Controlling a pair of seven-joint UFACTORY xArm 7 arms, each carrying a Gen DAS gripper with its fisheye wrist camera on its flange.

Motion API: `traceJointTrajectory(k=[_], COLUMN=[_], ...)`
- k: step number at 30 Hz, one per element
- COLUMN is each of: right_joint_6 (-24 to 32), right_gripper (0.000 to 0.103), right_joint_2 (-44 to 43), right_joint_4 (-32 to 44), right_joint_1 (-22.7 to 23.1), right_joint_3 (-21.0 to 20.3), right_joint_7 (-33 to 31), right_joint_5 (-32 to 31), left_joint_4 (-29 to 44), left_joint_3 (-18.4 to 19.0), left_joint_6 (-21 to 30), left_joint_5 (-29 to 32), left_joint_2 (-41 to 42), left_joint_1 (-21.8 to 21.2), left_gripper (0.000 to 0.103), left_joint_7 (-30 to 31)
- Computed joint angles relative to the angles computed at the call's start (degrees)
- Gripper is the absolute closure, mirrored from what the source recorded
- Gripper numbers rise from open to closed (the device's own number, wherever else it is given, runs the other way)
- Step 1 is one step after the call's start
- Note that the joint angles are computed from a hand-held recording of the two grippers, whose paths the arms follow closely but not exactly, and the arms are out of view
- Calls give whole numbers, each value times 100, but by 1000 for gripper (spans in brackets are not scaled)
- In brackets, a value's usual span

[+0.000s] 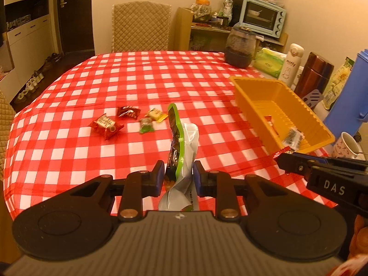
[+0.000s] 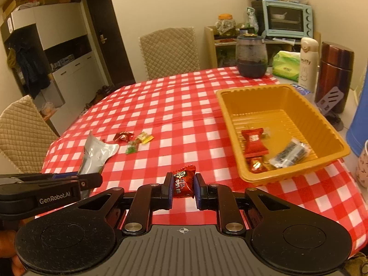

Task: Organize snacks
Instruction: 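Carry the red candy and white-green pouch over the orange tray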

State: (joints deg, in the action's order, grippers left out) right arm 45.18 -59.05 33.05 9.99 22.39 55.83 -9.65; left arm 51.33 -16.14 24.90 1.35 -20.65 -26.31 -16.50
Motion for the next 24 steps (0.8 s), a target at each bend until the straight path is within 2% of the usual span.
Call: traceJointTrajectory(k=[16, 24], right_joint_6=[534, 778], right_gripper=[85, 85], right_joint_2=[-722, -1119], right_joint_4=[-165, -311], right_joint_1=[-189, -409], right_joint_3=[-263, -472], right_joint_7=[-131, -333], right_joint_5=[-7, 9], left_joint_4=[588, 1108], left_joint_3=[-71, -209], left_joint_6=[16, 26], left_joint_5=[-384, -274], left_joint_2=[534, 1043], left_joint_1=[-438, -592], left_gripper=[79, 79], left_joint_7=[229, 216])
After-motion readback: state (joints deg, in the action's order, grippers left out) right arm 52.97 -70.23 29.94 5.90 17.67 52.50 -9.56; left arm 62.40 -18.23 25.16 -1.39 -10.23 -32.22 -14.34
